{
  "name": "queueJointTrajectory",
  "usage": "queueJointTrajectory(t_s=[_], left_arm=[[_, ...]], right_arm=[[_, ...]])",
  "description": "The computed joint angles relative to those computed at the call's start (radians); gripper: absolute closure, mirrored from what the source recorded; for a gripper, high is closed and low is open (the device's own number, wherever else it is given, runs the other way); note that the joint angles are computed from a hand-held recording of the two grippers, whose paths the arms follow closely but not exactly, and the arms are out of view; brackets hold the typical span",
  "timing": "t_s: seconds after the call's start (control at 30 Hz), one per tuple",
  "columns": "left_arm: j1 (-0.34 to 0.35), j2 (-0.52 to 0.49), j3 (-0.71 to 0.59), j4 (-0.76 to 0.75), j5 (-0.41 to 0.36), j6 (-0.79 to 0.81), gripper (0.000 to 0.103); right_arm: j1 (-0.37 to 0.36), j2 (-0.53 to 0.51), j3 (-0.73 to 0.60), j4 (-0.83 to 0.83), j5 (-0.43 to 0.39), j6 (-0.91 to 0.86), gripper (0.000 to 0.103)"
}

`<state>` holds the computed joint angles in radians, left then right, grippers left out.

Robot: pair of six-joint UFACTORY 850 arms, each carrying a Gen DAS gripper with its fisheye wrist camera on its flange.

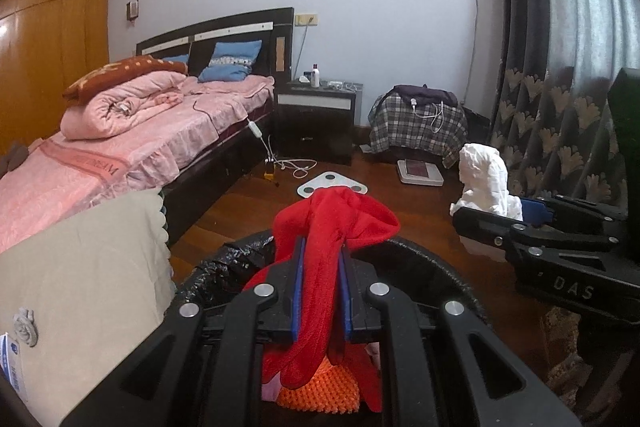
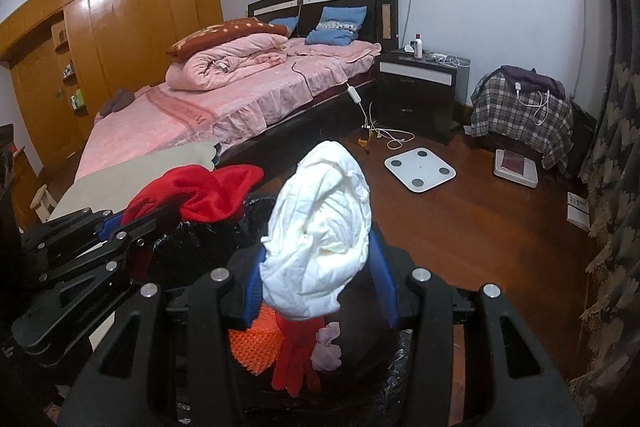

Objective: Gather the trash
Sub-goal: 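Lower both items into the black bin and open both tools, then move both open tools back over the bed toward the alcohol pad box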

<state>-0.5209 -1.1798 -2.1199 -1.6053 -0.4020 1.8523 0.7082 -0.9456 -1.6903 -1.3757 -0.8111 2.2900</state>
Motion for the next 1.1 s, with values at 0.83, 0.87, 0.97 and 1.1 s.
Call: queueJointTrajectory(t_s=[0.83,0.87,0.97,1.1], left_arm=[[0.091,0.107,0.163,-0.369,0.049,0.335,0.016],[0.099,0.119,0.181,-0.4,0.05,0.366,0.015],[0.123,0.151,0.235,-0.491,0.053,0.45,0.013],[0.155,0.187,0.301,-0.611,0.061,0.565,0.012]], right_arm=[[0.025,-0.06,-0.12,0.054,-0.028,-0.054,0.007],[0.028,-0.069,-0.139,0.057,-0.028,-0.064,0.007],[0.037,-0.103,-0.208,0.073,-0.019,-0.101,0.007],[0.044,-0.175,-0.345,0.111,-0.008,-0.195,0.007]])
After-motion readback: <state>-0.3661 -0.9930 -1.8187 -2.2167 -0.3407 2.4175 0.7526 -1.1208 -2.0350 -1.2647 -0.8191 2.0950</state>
